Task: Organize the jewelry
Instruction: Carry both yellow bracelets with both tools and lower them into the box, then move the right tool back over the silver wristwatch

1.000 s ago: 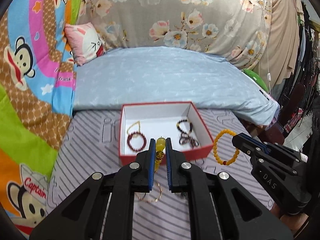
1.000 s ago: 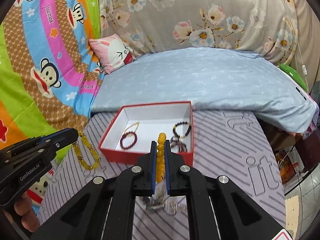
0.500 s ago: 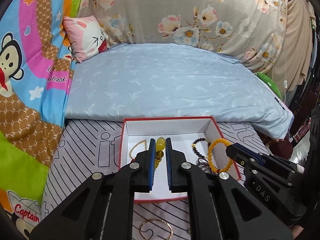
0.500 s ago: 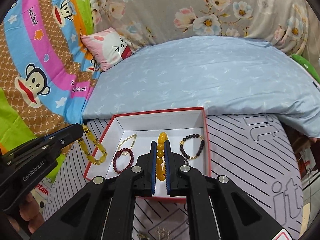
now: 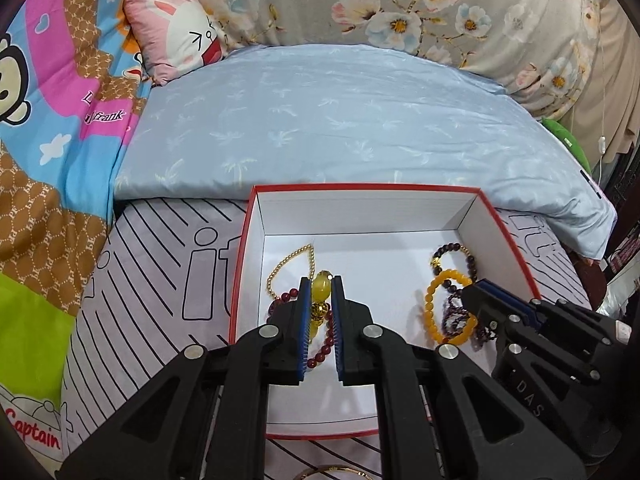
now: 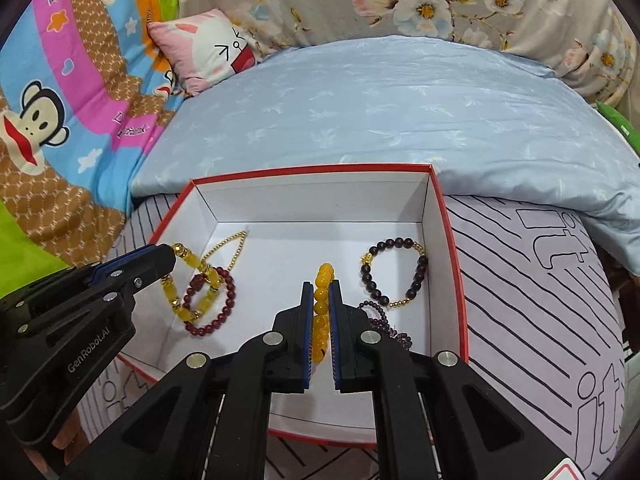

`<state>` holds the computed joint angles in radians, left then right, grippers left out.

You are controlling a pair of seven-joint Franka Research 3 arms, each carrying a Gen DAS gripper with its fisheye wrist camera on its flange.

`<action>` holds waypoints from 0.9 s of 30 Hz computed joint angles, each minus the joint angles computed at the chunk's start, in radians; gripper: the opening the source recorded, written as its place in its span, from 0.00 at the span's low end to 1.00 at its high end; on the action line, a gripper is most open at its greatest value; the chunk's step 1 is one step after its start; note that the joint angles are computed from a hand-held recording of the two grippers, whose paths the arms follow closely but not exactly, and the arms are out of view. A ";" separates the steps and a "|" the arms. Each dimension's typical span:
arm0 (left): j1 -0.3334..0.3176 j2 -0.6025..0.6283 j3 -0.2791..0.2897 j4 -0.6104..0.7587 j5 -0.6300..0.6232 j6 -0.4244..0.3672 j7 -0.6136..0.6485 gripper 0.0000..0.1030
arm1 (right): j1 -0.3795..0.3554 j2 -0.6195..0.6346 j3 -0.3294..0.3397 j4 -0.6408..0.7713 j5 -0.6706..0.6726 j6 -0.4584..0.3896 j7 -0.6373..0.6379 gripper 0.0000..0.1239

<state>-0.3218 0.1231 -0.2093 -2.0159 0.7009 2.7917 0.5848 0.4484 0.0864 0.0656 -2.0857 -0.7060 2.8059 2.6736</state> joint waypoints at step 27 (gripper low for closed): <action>0.042 -0.321 -0.096 -0.272 0.191 -0.113 -0.240 0.47 | -0.091 -0.383 0.206 -0.274 -0.179 -0.231 0.211 0.38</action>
